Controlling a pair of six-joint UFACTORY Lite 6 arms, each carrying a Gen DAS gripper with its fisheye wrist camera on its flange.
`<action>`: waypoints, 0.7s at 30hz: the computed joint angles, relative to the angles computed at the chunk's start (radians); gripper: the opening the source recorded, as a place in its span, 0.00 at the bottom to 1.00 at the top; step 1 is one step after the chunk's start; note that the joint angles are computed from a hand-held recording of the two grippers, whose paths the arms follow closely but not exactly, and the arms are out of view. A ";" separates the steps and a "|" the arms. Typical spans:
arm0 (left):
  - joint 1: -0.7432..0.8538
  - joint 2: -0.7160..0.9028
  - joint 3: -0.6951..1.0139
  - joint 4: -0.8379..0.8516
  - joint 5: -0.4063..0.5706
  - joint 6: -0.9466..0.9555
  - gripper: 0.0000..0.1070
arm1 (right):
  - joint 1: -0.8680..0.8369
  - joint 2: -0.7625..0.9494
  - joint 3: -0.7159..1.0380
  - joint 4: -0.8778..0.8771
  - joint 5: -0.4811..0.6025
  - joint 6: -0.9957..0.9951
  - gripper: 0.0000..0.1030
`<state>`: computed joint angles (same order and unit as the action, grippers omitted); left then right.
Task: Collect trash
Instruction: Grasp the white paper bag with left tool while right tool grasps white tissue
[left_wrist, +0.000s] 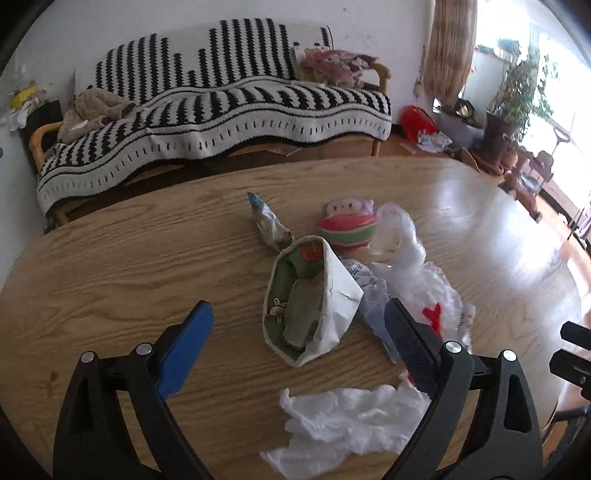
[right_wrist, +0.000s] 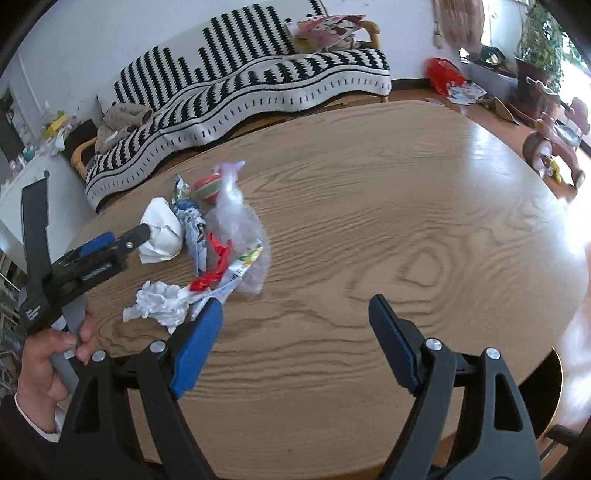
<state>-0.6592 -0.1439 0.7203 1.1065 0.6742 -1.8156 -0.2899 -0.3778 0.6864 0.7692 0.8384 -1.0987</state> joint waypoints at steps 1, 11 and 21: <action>0.015 0.013 -0.009 0.017 -0.024 -0.009 0.85 | 0.007 0.011 0.001 0.006 -0.008 -0.005 0.76; 0.089 0.015 -0.016 -0.025 -0.139 0.054 0.40 | 0.194 0.139 0.017 0.042 -0.083 0.066 0.76; 0.013 -0.425 -0.157 -0.228 0.113 0.227 0.40 | 0.494 -0.021 -0.090 0.017 -0.155 0.135 0.66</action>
<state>-0.6466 -0.5686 0.5632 0.8780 0.7876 -1.5891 0.2040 -0.3992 0.5968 0.7858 0.6833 -0.9637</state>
